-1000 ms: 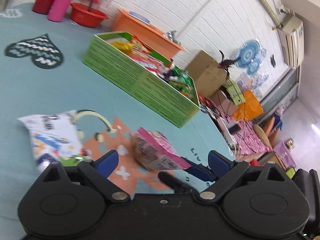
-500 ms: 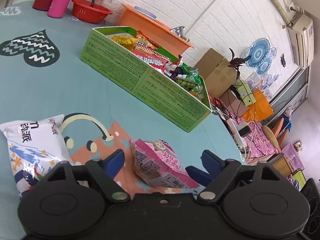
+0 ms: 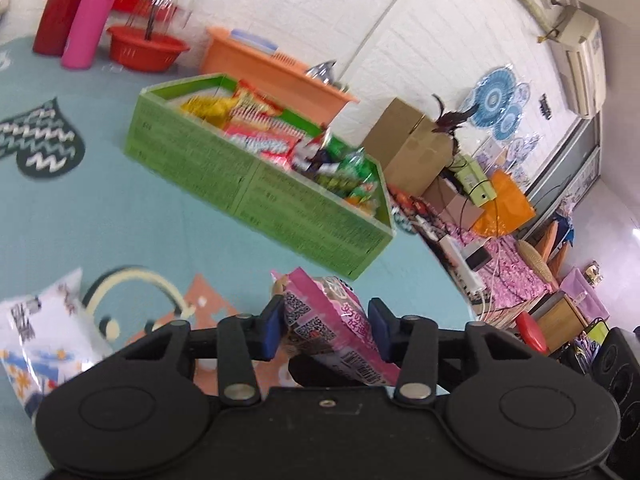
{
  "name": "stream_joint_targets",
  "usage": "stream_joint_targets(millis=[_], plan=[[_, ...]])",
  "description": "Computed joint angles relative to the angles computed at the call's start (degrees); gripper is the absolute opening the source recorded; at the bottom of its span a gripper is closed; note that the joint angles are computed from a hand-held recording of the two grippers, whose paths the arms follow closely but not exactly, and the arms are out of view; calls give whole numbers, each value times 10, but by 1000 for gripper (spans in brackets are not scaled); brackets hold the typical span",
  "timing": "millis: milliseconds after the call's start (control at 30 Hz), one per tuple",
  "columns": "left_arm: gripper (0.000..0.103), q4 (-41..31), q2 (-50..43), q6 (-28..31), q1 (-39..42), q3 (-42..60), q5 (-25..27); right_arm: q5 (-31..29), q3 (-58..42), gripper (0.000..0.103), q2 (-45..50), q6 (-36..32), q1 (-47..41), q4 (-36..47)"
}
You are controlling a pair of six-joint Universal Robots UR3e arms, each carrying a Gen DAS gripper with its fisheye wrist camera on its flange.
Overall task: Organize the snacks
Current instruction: 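Grasp the pink snack bag with the left tool while the right tool grasps it too, then carry the pink bag into the green box and open both tools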
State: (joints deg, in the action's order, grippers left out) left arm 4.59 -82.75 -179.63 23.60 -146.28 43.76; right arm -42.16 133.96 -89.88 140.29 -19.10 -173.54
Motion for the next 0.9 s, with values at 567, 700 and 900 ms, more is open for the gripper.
stream_joint_targets(millis=[567,700,900], plan=[[63,28,-184,-53,-67,313,43,-14,-264,69,211,192,69,-181],[63,17,-269,-59,-72,413,38,-46,-357,69,276,216,97,-176],[63,-39,-389,-67,-77,572,29,-103,-517,69,368,215,132,-97]])
